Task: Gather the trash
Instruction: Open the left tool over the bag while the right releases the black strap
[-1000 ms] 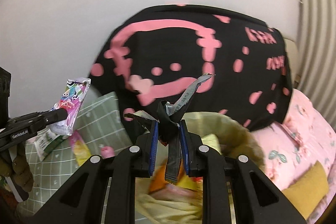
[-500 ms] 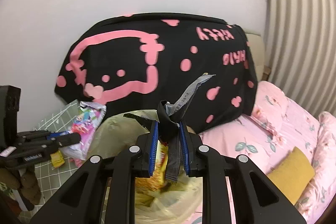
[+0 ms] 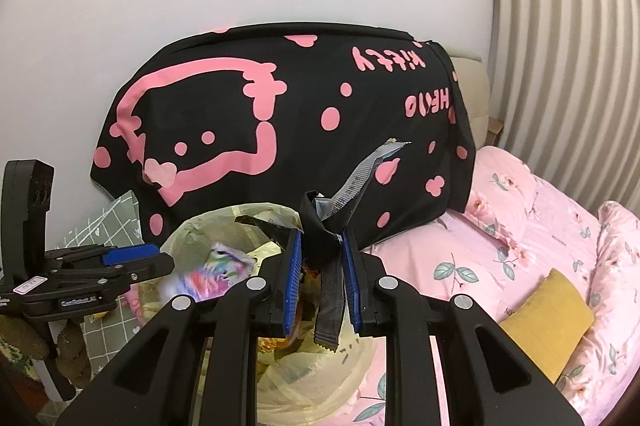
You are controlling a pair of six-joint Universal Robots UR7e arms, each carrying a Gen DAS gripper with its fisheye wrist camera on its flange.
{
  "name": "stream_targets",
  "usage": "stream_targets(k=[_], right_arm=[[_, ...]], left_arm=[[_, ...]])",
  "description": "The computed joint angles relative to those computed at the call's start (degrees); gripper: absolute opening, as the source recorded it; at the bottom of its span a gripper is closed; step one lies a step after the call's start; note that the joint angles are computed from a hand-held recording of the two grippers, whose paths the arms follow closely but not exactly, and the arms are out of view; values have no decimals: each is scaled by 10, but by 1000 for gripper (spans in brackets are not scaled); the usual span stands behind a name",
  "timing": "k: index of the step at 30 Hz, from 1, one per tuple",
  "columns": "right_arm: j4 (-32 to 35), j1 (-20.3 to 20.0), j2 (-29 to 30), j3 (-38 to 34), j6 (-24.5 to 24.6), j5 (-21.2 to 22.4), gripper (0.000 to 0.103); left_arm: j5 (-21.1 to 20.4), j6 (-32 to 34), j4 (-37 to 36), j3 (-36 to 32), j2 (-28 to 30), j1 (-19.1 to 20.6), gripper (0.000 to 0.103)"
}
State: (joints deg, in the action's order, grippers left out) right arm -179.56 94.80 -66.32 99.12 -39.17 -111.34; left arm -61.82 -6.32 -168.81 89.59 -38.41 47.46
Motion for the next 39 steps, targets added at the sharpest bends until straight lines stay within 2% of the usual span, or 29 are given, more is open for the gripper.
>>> stream_targets(k=[14,21,32,35,37,39], right_arm=[[56,4,46,-23,16,12,20],[69,7,65,-26,21,7,20],[64,-2,74,-23,44,-13,21],[65,-3,74,-21,47,-16,29],[56,-4,73,-15,47,-13,42],[52,-3,72,-12,49,-12,43]], left_arm=[[85,-45,-33,95,-62,-3,48],[103,-77,-38,138,-93,0,48],[109,-98,-36,172,-115,2,48],[108,-100,-34,175,-117,2,48],[108,-100,-34,178,-119,2,48],[109,-100,-33,178,-119,1,48]])
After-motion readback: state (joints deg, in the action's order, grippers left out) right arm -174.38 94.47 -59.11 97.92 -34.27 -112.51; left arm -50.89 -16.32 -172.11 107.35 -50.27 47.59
